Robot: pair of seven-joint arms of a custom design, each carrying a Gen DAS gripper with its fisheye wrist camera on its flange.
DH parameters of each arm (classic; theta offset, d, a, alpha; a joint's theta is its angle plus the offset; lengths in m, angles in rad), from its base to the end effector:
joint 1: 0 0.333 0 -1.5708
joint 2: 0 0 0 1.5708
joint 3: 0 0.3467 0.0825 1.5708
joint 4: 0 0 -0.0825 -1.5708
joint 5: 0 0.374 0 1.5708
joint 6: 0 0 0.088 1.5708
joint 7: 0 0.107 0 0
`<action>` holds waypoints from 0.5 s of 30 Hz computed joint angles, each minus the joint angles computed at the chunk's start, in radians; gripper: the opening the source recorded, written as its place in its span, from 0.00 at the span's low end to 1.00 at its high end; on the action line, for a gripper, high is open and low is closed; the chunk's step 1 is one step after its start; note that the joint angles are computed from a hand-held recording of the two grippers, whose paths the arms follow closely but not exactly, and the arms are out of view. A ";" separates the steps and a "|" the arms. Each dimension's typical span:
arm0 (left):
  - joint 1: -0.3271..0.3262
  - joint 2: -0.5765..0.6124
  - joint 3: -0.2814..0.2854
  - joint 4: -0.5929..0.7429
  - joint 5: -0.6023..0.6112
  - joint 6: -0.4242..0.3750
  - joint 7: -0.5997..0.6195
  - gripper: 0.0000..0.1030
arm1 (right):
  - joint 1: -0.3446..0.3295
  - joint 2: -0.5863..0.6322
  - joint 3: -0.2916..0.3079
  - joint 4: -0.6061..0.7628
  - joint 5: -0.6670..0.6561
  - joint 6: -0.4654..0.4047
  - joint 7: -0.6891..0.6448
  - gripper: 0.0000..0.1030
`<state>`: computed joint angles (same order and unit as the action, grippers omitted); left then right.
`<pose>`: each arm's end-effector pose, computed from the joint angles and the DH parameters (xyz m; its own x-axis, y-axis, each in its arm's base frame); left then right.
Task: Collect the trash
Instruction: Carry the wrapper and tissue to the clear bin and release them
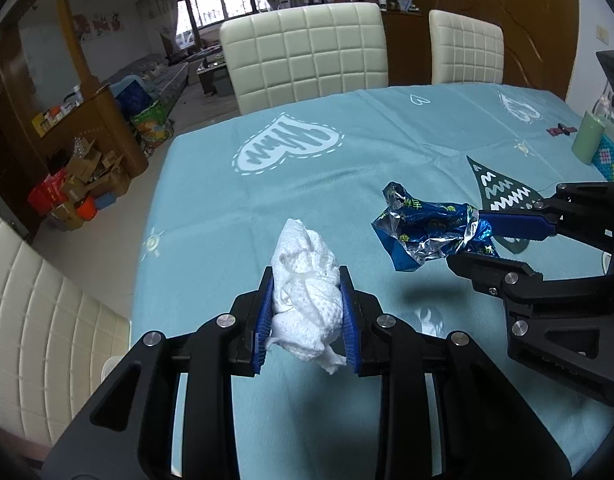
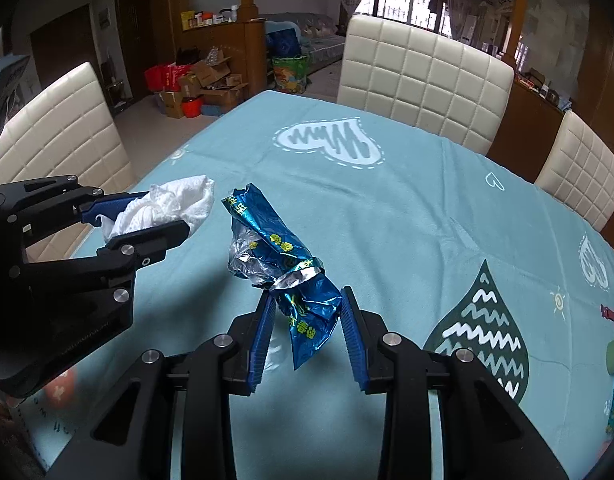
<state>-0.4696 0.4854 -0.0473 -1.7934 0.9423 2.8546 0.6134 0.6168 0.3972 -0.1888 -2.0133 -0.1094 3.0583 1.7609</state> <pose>0.5806 -0.3753 0.3631 -0.3269 -0.9357 -0.1324 -0.6905 0.3321 -0.6425 0.5876 0.2907 0.3684 0.3638 -0.9310 0.0303 -0.7298 -0.3051 -0.6117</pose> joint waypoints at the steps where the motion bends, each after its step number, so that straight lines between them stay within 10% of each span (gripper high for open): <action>1: -0.008 -0.023 0.012 -0.030 0.016 0.005 -0.026 0.30 | 0.016 -0.010 -0.010 -0.011 -0.008 0.003 0.007 0.32; 15: 0.067 -0.237 -0.028 -0.295 0.244 -0.030 -0.337 0.30 | 0.078 -0.045 0.044 -0.035 -0.067 0.005 0.019 0.32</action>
<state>-0.4023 0.2488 -0.0754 -2.0887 1.1866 2.8249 0.2761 0.6946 0.3524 -0.1448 -2.0484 -0.1765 3.0629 1.7798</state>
